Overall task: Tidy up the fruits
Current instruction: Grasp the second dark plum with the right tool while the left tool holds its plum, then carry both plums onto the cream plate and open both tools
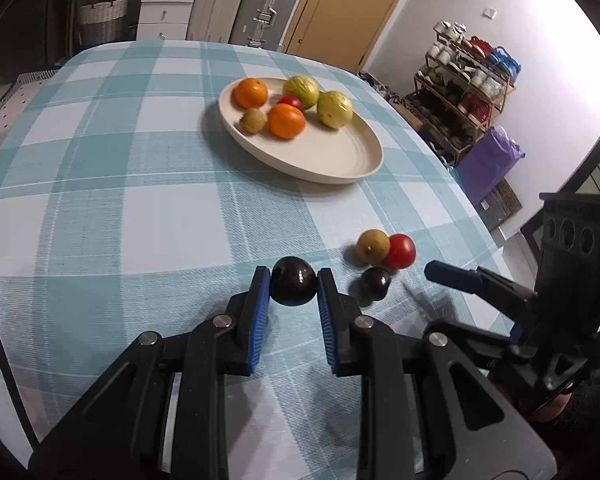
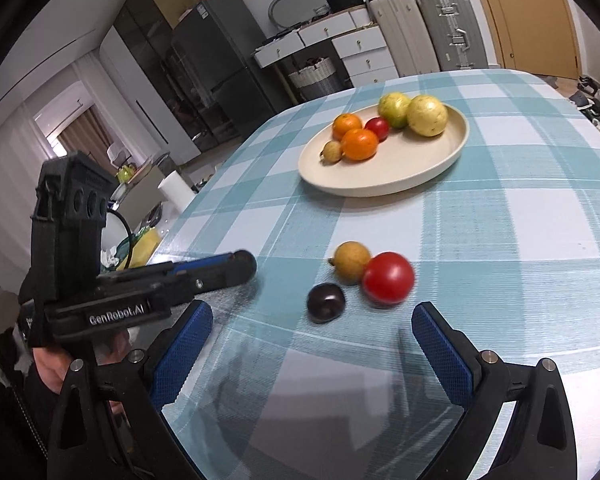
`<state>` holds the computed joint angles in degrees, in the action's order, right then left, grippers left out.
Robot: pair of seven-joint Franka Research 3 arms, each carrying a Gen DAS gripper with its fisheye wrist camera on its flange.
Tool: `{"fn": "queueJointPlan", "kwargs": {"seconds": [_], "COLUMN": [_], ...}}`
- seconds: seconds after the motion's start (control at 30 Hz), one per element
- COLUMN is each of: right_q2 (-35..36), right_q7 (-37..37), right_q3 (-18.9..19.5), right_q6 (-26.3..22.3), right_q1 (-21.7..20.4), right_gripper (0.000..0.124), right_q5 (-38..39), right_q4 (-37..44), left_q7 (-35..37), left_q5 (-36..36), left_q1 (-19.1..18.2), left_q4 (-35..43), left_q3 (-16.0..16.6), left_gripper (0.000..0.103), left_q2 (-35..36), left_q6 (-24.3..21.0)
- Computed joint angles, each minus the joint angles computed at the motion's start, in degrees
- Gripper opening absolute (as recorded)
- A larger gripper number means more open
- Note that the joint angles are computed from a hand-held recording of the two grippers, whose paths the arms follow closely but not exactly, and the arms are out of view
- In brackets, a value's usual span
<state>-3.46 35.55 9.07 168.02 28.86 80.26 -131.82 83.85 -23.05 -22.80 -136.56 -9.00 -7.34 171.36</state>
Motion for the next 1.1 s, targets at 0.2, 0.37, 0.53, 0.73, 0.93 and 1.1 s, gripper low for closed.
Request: {"fn": "queueJointPlan", "kwargs": {"seconds": [0.2,0.37,0.53,0.73,0.93,1.1], "right_q2": [1.72,3.48,4.59,5.85,5.85,4.79], "right_q7": [4.28,11.11,17.03,25.87,25.83,18.38], "right_q3": [0.40,0.67,1.15,1.14,1.89,2.40], "right_q6": [-1.47,-2.40,-0.16,0.90,1.12,2.45], "right_q1": [0.00,-0.44,-0.55,-1.04,-1.80,-1.46], "right_gripper": [0.098,0.084,0.077,0.045,0.023,0.023], "right_q5": [-5.16,-12.60,-19.30,-29.34,-30.53,-23.75], "right_q4": [1.32,2.40,2.65,2.88,2.50,2.32], "left_q7": [2.95,5.15,7.37,9.20,7.49,5.92], "left_q5": [-3.87,-6.94,-9.68,-12.13,-10.54,-8.61], "left_q1": [-1.07,-1.69,-1.95,-1.62,-0.31,0.38], "left_q4": [-1.18,-1.80,-1.57,-1.11,-0.96,0.43], "left_q3": [1.79,2.72,3.08,2.58,1.46,1.11], "left_gripper": [0.021,0.021,0.021,0.021,0.021,0.021], "left_q2": [-1.09,-1.50,-1.21,-0.78,-0.63,0.09], "left_q6": [0.35,0.48,0.34,0.16,0.06,-0.33]}}
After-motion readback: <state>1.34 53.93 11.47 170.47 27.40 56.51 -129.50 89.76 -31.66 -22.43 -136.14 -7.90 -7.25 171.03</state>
